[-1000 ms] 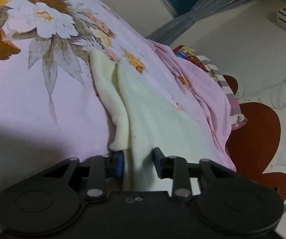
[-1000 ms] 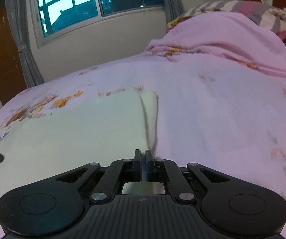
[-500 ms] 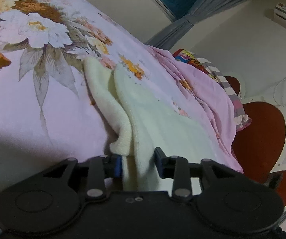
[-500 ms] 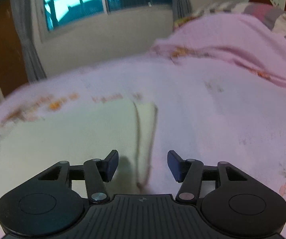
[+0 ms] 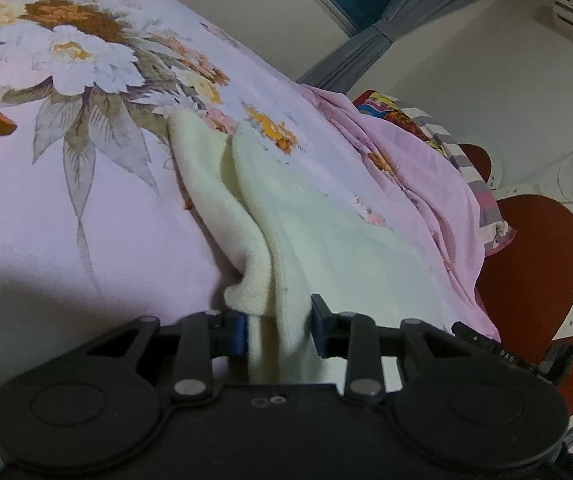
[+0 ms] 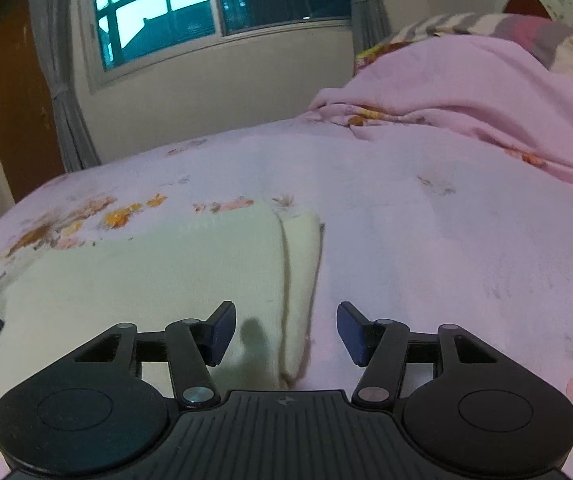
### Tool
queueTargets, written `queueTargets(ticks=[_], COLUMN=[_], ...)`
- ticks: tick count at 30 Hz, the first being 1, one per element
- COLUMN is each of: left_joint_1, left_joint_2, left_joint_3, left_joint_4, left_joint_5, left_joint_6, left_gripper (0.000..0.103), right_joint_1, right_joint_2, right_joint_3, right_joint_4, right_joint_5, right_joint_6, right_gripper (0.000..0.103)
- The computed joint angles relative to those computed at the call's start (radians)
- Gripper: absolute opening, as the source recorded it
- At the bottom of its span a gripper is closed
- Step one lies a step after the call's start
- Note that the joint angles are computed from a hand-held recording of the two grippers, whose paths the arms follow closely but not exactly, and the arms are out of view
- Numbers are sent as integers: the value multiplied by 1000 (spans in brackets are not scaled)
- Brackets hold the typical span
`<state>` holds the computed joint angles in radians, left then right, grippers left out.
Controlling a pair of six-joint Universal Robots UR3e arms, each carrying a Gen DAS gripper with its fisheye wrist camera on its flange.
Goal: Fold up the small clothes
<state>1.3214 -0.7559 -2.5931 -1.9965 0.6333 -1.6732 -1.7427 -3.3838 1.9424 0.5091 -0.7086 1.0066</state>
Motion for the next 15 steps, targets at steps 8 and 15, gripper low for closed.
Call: queueTargets(ticks=[8,15], left_joint_1=[-12,-108], left_joint_2=[7,184], left_joint_3=[1,4], left_joint_4=[23,116], left_joint_5=[1,-3], left_joint_6=[-35,-251], left_gripper=[30,12], right_joint_1=[59,281], right_joint_2=[-18,-115], right_joint_3=[49,329], right_joint_4=[-150,-721], right_joint_5=[49,134], right_joint_6=[163,611], right_gripper=[57,57])
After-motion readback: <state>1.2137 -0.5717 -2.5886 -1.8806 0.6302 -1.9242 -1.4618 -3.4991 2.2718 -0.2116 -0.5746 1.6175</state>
